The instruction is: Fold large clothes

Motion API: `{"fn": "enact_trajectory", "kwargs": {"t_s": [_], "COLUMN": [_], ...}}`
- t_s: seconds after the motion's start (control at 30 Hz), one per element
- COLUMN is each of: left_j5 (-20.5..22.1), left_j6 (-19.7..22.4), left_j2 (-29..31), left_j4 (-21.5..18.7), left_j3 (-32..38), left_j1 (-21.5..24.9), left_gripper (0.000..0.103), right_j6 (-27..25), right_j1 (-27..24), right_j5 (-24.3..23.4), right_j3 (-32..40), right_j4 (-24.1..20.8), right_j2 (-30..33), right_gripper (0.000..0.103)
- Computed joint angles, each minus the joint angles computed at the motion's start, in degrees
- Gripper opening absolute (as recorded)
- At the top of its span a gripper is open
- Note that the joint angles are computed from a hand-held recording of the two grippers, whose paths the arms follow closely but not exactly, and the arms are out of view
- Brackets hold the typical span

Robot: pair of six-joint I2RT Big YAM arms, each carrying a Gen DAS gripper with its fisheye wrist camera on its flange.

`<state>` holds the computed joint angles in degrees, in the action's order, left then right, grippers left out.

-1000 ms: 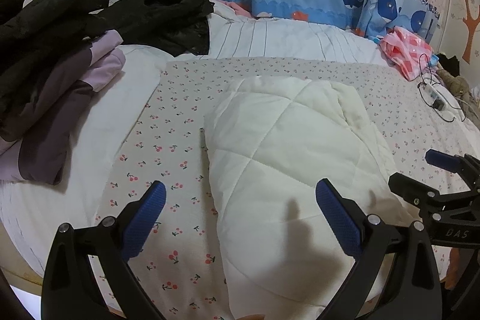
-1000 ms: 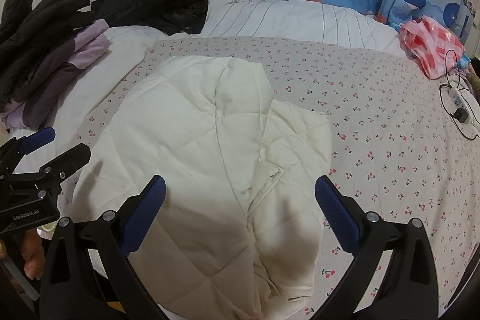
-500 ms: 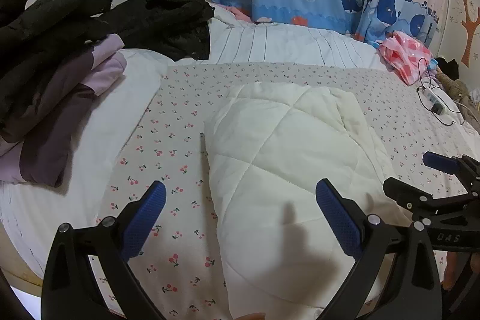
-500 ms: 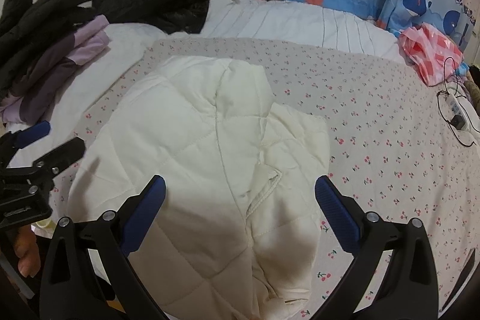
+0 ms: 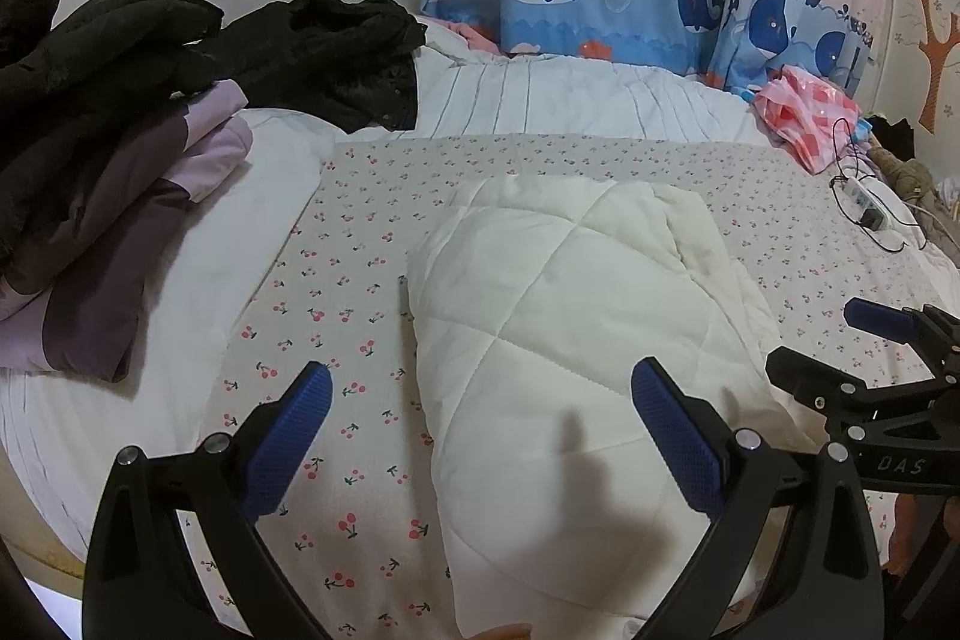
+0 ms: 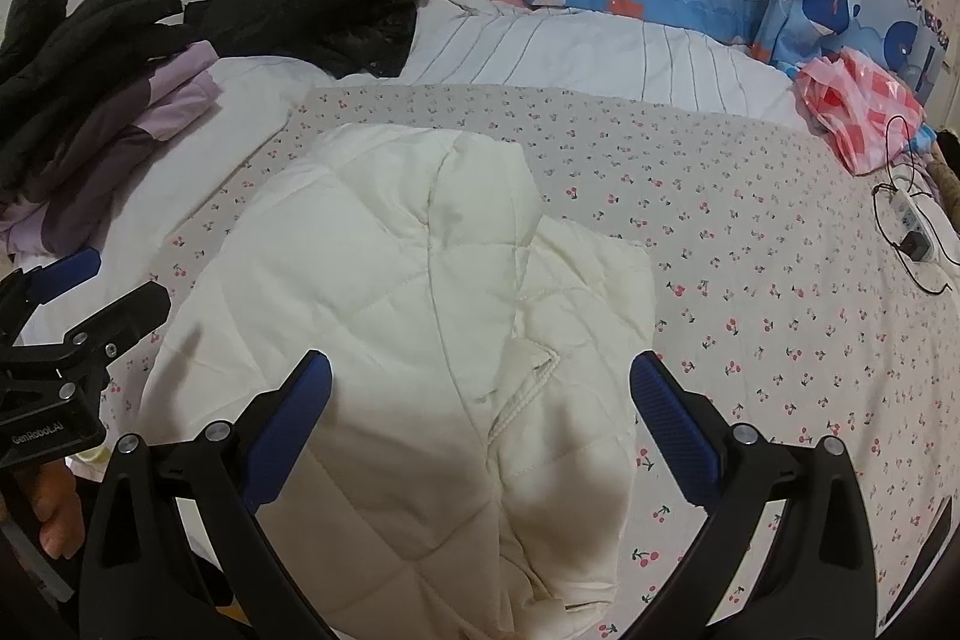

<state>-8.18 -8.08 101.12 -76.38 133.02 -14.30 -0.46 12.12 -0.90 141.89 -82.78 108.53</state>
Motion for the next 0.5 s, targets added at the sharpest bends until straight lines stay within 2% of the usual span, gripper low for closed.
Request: {"fn": "enact_trajectory", "kwargs": {"t_s": [0.33, 0.5], "left_j5": [1.1, 0.3], "left_j6": [-0.1, 0.2], "left_j2": [-0.2, -0.6], "left_j4": [0.6, 1.4], "left_j3": [-0.4, -1.1], "left_j1": [0.1, -0.2], "left_gripper": [0.096, 0.096], "right_j6": [-1.2, -1.2], "right_j1": [0.6, 0.6], "right_j5": [1.7, 1.5], "right_j3": [-1.4, -1.3], "right_j4": [1.4, 1.2], "right_j2": [-0.8, -0.7], "right_gripper": [0.096, 0.096]}}
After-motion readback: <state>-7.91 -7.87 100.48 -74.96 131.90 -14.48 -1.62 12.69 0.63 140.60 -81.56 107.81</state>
